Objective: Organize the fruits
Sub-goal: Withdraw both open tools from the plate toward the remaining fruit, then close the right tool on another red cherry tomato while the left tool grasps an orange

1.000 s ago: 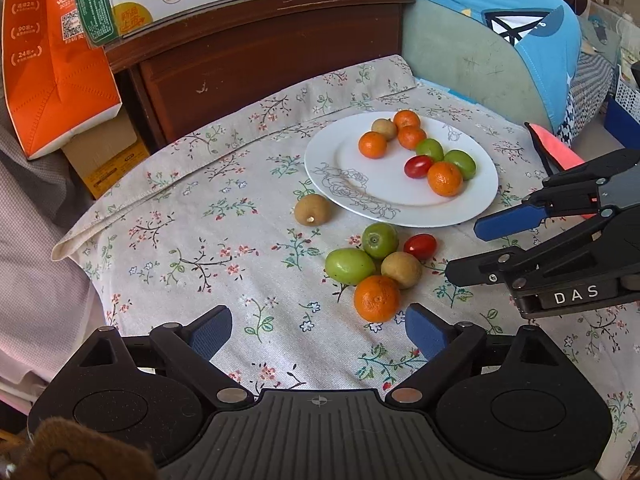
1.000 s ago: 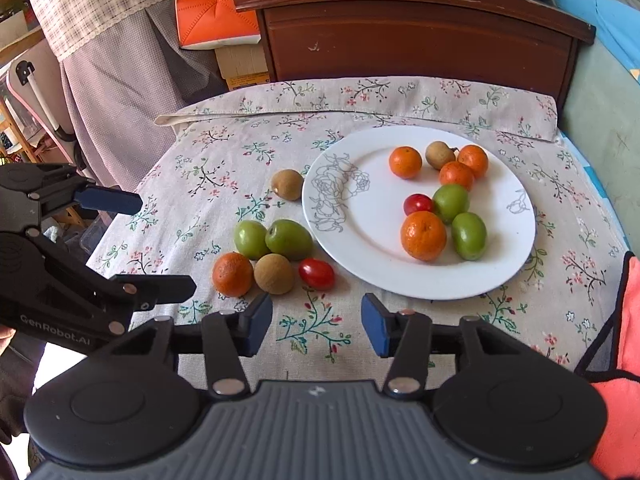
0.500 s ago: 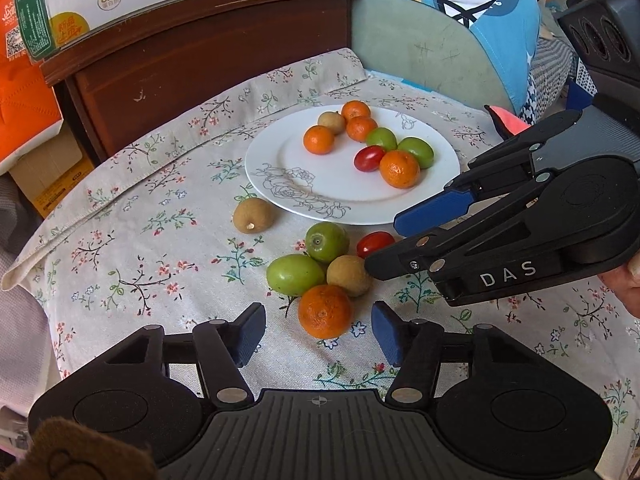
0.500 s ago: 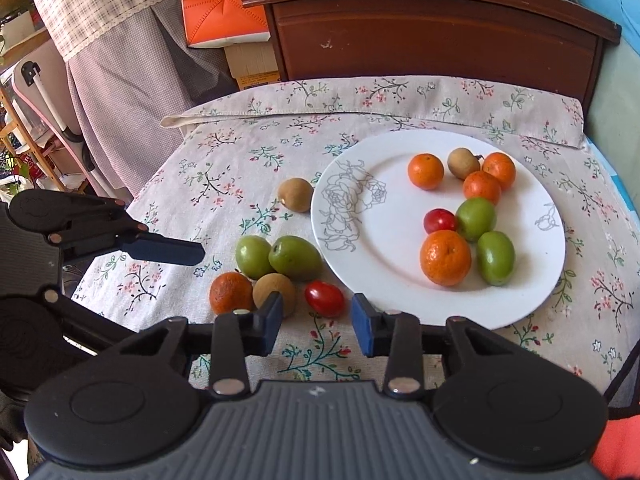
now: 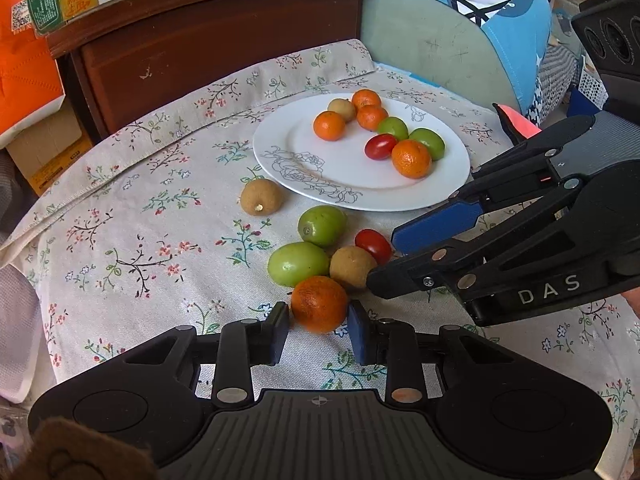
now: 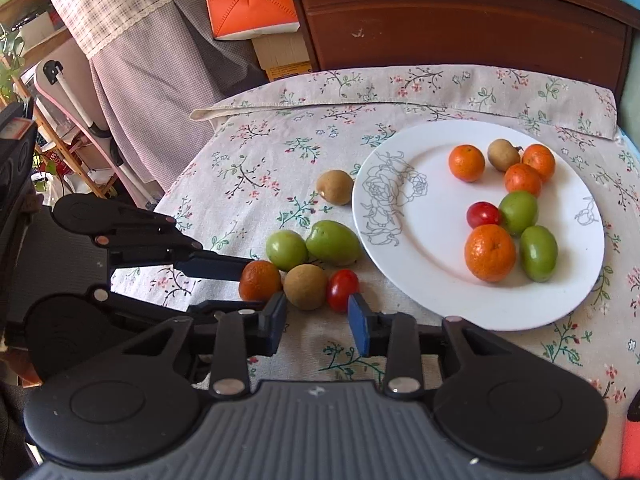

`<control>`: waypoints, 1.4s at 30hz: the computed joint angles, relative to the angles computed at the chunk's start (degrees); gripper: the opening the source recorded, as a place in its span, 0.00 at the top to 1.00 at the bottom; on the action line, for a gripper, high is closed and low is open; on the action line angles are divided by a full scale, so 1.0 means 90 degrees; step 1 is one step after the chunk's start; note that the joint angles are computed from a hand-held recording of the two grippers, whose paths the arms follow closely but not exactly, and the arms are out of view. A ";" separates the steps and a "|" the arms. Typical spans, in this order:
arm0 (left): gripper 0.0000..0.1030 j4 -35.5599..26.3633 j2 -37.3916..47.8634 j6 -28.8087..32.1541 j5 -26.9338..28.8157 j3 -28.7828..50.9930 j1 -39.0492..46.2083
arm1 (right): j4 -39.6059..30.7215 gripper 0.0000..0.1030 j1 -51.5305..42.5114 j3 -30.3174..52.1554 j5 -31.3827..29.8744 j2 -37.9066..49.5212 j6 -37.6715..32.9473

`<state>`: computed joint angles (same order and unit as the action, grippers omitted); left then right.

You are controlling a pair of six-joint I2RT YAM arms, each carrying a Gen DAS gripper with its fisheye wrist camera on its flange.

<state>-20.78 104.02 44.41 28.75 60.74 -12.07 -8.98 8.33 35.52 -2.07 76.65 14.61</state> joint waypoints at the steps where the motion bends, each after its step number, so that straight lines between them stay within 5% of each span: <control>1: 0.72 -0.0001 -0.0003 0.0017 0.0005 0.0000 0.0021 | -0.0010 0.67 0.0034 0.0000 0.0075 -0.0035 -0.0039; 7: 0.70 0.0126 0.0000 -0.0163 -0.0137 -0.0020 0.0002 | -0.0070 0.67 -0.0012 0.0063 0.0415 0.0055 -0.0021; 32: 0.69 0.0378 0.0152 -0.0673 -0.0352 0.0084 0.0053 | -0.0221 0.67 -0.0186 0.0218 0.0026 0.0159 0.0136; 42: 0.68 0.0519 0.0121 -0.0780 -0.0397 0.0004 0.0035 | -0.0083 0.67 0.0045 0.0262 0.0572 0.0462 0.0087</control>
<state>-16.11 105.11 37.40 25.17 60.78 -11.76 -9.73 8.73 37.88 3.07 80.81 15.39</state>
